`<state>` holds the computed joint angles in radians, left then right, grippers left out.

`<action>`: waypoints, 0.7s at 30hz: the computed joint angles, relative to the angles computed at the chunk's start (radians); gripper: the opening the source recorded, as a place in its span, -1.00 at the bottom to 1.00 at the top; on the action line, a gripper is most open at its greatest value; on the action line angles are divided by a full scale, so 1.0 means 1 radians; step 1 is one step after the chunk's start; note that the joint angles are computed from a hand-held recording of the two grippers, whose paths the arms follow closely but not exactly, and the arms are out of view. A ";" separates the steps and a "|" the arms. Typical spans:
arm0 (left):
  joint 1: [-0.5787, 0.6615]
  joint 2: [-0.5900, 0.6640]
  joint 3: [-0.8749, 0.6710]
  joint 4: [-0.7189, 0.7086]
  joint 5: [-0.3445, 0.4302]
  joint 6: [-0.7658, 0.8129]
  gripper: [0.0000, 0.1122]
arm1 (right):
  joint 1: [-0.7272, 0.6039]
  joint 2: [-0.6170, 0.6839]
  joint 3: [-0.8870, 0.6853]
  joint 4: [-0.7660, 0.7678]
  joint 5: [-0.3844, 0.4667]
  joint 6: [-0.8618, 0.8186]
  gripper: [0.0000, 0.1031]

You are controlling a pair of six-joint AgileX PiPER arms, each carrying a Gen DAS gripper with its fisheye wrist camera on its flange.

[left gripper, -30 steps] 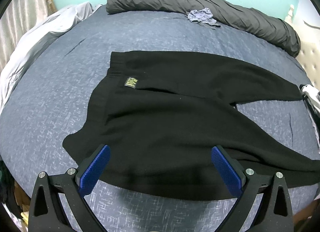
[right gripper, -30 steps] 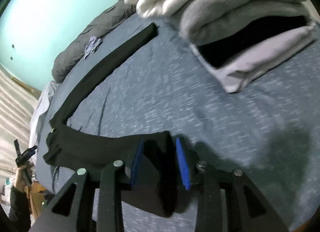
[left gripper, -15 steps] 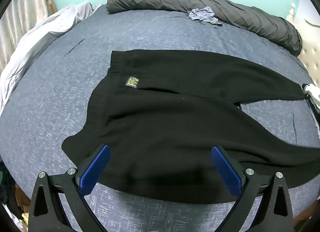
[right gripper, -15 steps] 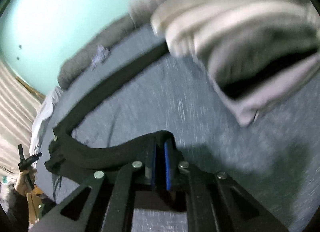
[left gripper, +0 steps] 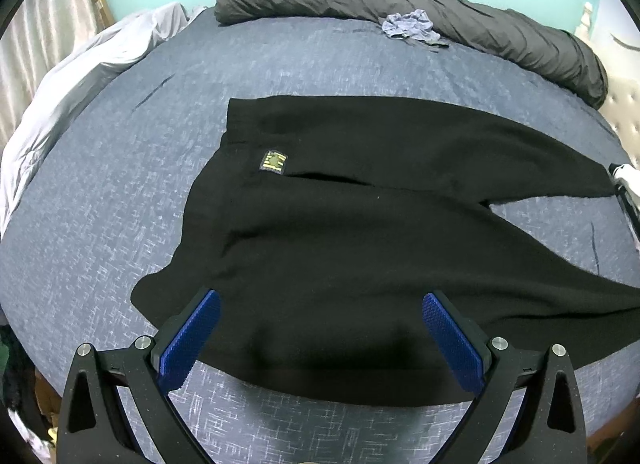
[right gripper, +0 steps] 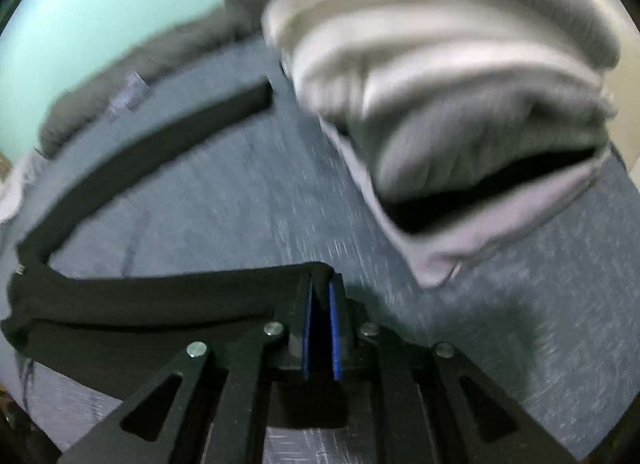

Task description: Fold clothes

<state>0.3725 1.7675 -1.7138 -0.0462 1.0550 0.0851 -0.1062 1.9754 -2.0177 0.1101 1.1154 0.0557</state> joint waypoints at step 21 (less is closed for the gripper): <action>0.097 -0.026 0.132 -0.105 -0.041 0.103 0.83 | -0.138 -0.203 0.344 0.337 -0.062 -0.240 -0.26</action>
<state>0.4696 1.7414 -1.5821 -0.1508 1.0144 0.1884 -0.2439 1.7726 -1.6736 0.4469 1.0538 -0.1845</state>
